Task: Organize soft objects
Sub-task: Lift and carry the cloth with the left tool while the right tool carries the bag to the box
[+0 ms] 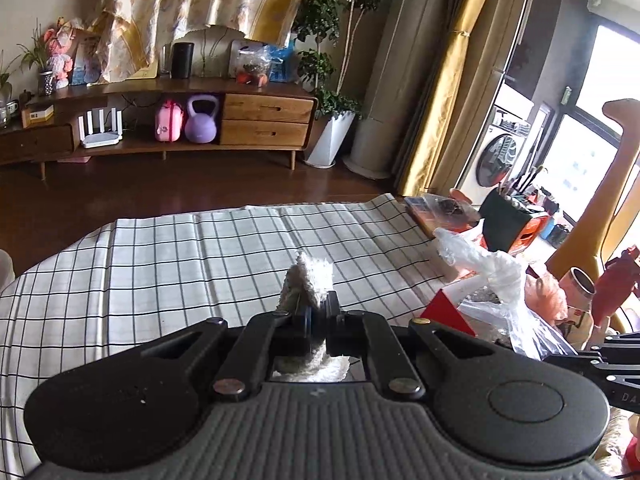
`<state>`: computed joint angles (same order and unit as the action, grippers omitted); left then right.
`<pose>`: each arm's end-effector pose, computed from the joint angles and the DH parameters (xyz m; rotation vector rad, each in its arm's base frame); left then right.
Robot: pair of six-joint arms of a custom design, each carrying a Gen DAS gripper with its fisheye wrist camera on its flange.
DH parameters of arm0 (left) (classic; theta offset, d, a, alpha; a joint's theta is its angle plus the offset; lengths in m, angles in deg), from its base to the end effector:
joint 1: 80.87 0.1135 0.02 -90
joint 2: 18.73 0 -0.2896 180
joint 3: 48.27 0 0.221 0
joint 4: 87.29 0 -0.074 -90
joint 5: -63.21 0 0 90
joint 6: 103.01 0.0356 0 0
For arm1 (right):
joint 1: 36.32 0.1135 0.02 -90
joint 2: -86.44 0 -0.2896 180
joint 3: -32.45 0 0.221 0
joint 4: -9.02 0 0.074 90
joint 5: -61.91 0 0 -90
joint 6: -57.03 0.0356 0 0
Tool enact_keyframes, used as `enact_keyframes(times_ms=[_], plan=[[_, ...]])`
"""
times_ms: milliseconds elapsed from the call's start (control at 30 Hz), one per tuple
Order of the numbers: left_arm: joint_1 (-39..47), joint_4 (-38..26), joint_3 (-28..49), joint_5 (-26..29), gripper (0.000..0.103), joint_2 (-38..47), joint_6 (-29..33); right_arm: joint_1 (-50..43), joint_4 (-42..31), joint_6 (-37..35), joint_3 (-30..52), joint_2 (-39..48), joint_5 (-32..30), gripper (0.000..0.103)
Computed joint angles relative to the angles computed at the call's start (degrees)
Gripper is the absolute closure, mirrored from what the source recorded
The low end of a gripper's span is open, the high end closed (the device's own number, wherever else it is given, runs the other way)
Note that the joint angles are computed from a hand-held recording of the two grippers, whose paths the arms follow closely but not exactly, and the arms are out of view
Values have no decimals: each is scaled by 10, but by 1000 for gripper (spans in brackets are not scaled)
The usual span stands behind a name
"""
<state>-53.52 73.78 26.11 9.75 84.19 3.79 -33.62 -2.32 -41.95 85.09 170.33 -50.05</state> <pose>0.3191 0.1412 0.2146 0.0795 2.2258 -0.3527 0.2560 0.0254 0.2144 -0.4234 2.2386 0.3852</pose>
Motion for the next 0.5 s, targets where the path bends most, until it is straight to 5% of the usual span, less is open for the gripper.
enact_keyframes(times_ms=[500], plan=[[-184,51,-102,-18,97,-111,-90,-185,-85,-115,-12,-66,-66,100]])
